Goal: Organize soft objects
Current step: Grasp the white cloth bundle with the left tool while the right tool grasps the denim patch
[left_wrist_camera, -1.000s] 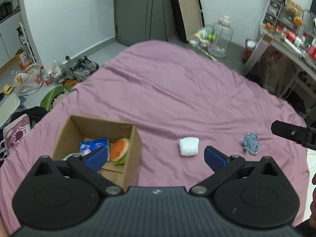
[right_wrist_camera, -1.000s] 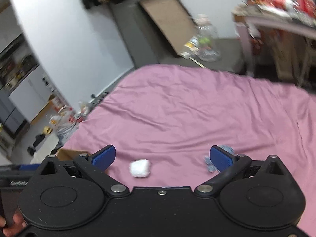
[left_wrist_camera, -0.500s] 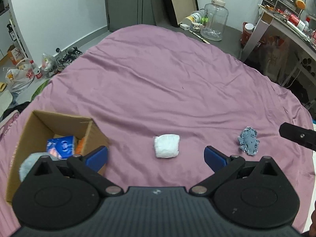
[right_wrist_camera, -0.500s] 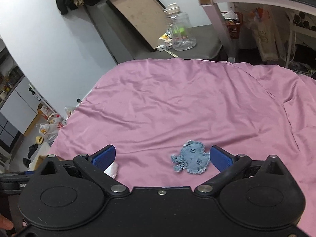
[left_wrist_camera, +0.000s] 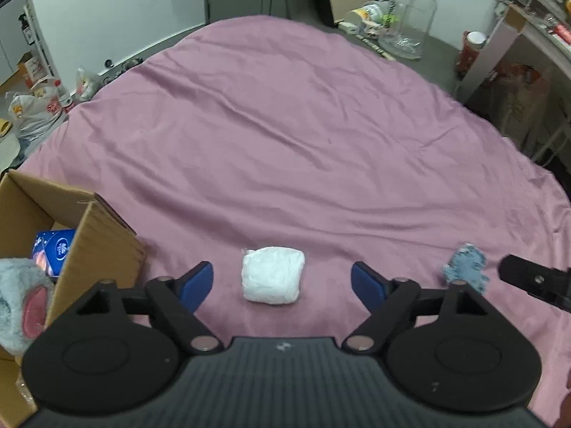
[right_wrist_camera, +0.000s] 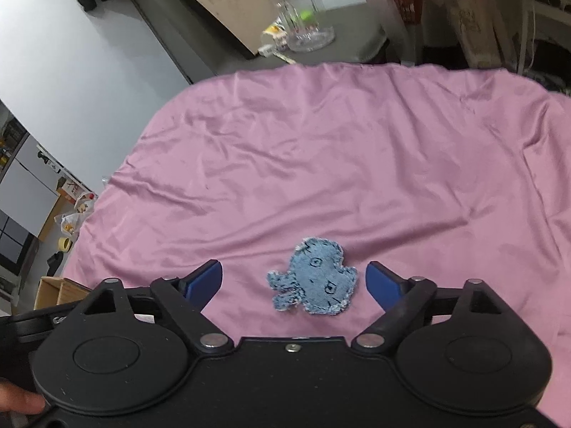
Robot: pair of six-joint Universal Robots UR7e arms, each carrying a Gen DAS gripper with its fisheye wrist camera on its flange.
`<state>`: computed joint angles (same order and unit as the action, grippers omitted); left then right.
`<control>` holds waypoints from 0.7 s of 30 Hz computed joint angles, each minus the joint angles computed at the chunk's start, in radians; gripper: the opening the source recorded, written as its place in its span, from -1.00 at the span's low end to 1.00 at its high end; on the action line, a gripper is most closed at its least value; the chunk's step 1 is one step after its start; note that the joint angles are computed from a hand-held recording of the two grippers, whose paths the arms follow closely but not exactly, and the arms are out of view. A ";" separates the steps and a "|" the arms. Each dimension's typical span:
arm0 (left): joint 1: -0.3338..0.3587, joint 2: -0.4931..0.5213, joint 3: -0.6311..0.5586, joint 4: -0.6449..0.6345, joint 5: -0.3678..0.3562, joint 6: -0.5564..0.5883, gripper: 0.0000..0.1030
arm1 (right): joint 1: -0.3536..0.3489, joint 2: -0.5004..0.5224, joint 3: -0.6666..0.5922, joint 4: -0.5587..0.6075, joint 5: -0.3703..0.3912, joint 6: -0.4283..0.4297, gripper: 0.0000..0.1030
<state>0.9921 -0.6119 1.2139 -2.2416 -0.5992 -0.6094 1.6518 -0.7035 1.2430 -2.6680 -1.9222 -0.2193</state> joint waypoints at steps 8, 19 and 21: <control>0.042 0.053 -0.059 0.078 0.027 -0.056 0.37 | -0.023 0.029 -0.043 0.051 0.001 0.026 0.67; 0.054 0.065 -0.038 -0.043 0.005 -0.029 -0.15 | -0.037 0.083 -0.095 0.093 -0.008 0.027 0.48; 0.056 0.063 -0.034 -0.062 -0.003 -0.019 -0.16 | -0.041 0.086 -0.100 0.100 -0.005 0.038 0.35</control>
